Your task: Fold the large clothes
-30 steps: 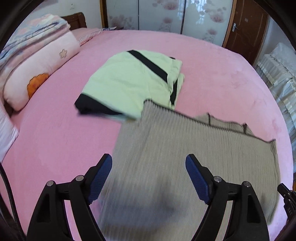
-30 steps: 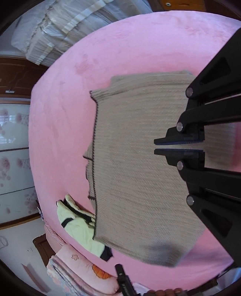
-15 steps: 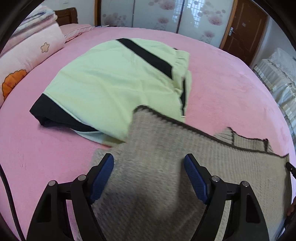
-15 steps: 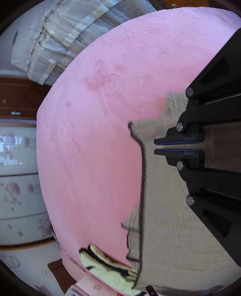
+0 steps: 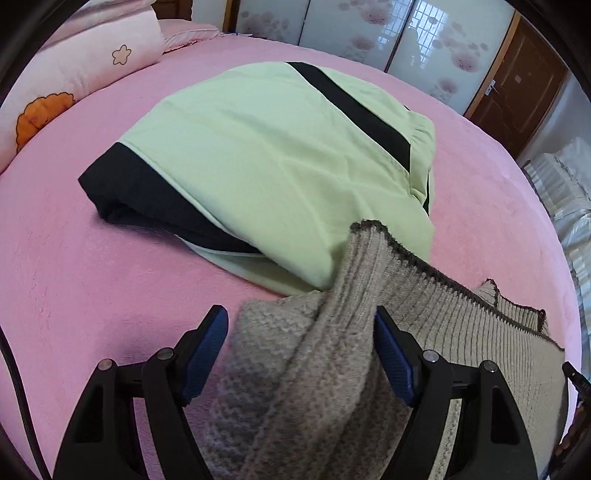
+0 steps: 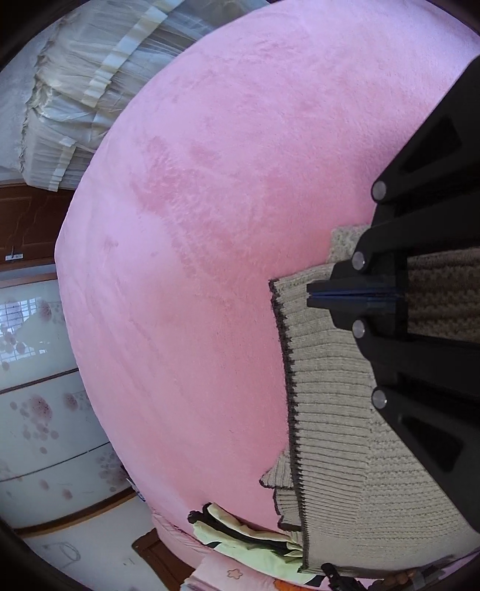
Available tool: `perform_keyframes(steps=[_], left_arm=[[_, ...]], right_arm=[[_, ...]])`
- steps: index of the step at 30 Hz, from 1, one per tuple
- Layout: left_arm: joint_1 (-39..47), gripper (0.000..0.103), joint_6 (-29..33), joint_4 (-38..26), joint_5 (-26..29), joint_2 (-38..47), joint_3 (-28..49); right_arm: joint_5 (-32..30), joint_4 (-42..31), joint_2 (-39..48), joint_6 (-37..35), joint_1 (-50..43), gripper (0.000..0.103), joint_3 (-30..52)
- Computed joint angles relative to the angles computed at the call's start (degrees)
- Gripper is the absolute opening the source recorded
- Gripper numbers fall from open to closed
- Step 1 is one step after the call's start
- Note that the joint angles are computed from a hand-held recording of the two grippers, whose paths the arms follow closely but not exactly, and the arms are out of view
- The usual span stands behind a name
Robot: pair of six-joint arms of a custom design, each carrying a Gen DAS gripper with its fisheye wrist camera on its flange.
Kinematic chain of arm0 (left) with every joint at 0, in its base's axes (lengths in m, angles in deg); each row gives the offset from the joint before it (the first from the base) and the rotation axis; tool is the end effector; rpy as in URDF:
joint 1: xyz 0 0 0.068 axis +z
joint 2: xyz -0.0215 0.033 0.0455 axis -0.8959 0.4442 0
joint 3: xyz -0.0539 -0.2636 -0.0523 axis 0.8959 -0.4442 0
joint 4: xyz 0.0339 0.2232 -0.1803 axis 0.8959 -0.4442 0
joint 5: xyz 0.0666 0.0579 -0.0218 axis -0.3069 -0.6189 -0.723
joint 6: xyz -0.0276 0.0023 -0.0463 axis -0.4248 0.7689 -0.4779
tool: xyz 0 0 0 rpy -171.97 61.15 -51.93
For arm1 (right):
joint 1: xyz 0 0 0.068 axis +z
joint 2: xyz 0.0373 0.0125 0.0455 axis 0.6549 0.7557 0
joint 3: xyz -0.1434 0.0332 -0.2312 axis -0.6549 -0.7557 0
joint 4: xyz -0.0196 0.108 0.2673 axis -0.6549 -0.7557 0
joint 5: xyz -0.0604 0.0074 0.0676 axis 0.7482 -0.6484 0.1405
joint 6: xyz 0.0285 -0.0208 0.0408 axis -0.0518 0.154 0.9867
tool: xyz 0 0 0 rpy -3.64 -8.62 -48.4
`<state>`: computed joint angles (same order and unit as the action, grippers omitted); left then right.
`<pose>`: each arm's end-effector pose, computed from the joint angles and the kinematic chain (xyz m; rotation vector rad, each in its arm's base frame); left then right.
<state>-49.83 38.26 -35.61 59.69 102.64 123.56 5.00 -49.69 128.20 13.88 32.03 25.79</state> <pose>0.3400 0.0749 0.1946 -0.2392 2.5502 -0.2177 0.2594 -0.0408 0.2961 0.3373 2.4911 -0.0233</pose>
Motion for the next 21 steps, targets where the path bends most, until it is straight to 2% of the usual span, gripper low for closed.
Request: perform_keyframes(steps=[11, 14, 21], left_arm=[[4.2, 0.078, 9.1, -2.9, -0.4, -3.2, 1.1], [3.4, 0.078, 11.2, -2.7, -2.3, -2.5, 1.1], [1.4, 0.083, 8.2, -4.7, -3.9, 2.5, 5.0]], right_arm=[[4.1, -7.3, -8.4, 2.4, 5.3, 0.0, 1.9], [7.8, -8.9, -9.8, 4.2, 9.6, 0.0, 1.7], [14.2, -11.5, -11.5, 9.9, 18.8, 0.0, 0.2]])
